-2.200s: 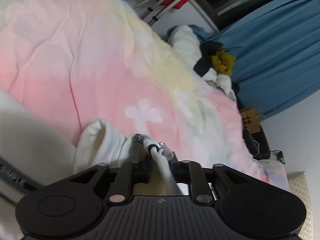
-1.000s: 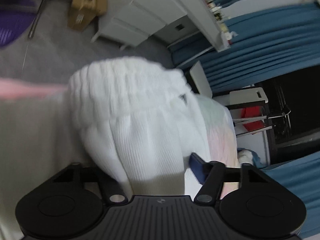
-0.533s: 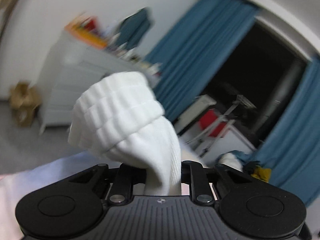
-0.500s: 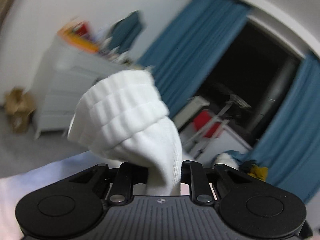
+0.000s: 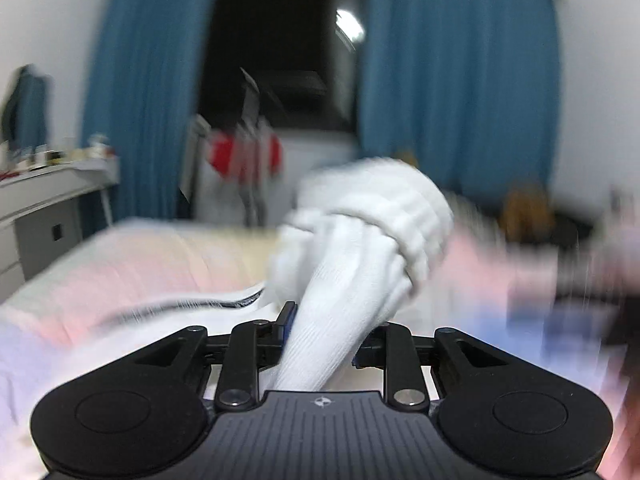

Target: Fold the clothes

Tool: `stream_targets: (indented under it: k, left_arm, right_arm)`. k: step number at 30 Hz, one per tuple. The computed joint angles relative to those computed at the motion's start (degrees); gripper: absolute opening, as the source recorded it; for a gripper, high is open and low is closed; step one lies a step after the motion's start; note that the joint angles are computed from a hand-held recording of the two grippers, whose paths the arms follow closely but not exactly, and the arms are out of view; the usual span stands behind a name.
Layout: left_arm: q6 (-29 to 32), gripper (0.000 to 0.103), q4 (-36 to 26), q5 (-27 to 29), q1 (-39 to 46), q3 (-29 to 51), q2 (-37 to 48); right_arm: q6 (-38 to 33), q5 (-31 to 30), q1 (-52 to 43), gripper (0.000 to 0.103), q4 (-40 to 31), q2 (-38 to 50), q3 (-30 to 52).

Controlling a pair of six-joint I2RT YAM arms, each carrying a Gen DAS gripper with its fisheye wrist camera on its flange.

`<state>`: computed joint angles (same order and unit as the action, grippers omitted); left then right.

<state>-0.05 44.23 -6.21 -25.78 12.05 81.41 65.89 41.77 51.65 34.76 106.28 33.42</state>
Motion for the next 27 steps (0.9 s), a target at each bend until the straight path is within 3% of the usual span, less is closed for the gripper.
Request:
stream_targets:
  k: [4, 7, 9, 11, 14, 18, 20, 23, 26, 27]
  left_arm:
    - [6.5, 0.026, 20.1, -9.1, -8.3, -2.5, 17.4]
    - [8.4, 0.027, 19.7, -4.3, -5.1, -1.9, 17.6]
    - [9.5, 0.028, 19.2, -1.5, -3.2, -3.1, 16.5]
    - [12.1, 0.029, 16.9, 4.4, 2.2, -2.7, 14.9]
    - [16.3, 0.034, 21.3, 14.1, 12.1, -3.0, 19.6]
    - [21.4, 0.035, 36.4, 26.6, 24.4, -9.7, 28.3]
    - [22.7, 0.036, 43.0, 30.5, 27.8, -11.3, 33.6]
    - [23.0, 0.036, 42.4, 33.4, 30.1, -10.9, 34.2]
    - [23.3, 0.036, 38.7, 35.9, 32.5, -10.7, 31.9]
    - [23.9, 0.036, 37.9, 36.9, 33.3, -10.8, 31.6]
  right_arm:
    - [2.7, -10.2, -4.9, 0.073, 19.7, 4.0, -7.4]
    - [3.9, -18.7, -8.6, 0.066, 31.4, 9.3, -8.4]
    - [3.1, -24.4, -10.6, 0.061, 35.3, 12.2, -6.8]
    - [2.1, -30.3, -12.4, 0.057, 36.9, 14.9, -4.0]
    - [1.6, -37.7, -14.5, 0.046, 35.7, 18.9, 2.0]
    - [1.9, -42.9, -15.2, 0.039, 35.7, 24.1, 8.9]
    - [0.4, -41.8, -14.6, 0.039, 30.2, 23.9, 11.9]
    - [-0.9, -41.3, -14.5, 0.039, 24.4, 24.8, 15.6]
    - [-2.0, -41.5, -15.2, 0.038, 28.4, 27.2, 16.4]
    - [-2.5, -41.4, -15.4, 0.028, 30.3, 28.1, 16.4]
